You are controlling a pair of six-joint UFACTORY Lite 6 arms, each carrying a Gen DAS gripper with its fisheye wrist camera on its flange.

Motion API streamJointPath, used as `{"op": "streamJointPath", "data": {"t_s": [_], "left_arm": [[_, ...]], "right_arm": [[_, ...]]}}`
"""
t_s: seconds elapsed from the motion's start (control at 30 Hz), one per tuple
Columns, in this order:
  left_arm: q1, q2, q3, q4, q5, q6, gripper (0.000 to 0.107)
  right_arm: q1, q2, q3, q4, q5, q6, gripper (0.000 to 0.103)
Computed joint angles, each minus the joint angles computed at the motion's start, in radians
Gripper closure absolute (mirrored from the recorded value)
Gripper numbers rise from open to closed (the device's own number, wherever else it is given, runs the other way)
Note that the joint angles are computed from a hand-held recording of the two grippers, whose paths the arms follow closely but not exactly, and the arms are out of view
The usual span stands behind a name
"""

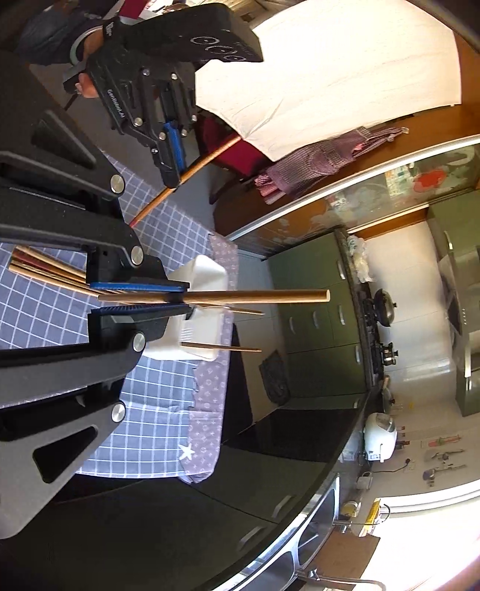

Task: Organize utensils
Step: 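Grasp a wooden chopstick with the right tool while the left tool holds its chopstick upright, then insert both held chopsticks into the white holder and open both tools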

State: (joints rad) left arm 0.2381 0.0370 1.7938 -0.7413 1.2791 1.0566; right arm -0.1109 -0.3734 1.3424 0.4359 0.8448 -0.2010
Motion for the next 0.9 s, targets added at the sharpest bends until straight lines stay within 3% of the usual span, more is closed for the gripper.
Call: {"op": "streamJointPath", "data": {"t_s": [0.23, 0.43, 0.6, 0.9], "left_arm": [[-0.061, 0.252, 0.474, -0.028, 0.028, -0.199, 0.101], [-0.148, 0.46, 0.75, 0.034, -0.025, -0.329, 0.101], [-0.225, 0.526, 0.736, 0.145, -0.097, -0.373, 0.101], [-0.275, 0.442, 0.419, 0.241, -0.231, -0.328, 0.101]], "right_arm": [[-0.099, 0.281, 0.386, 0.07, 0.029, -0.004, 0.096], [-0.093, 0.418, 0.443, 0.023, -0.059, 0.007, 0.096], [-0.043, 0.459, 0.322, -0.024, -0.155, -0.007, 0.096], [0.01, 0.498, 0.202, -0.044, -0.229, -0.033, 0.095]]}}
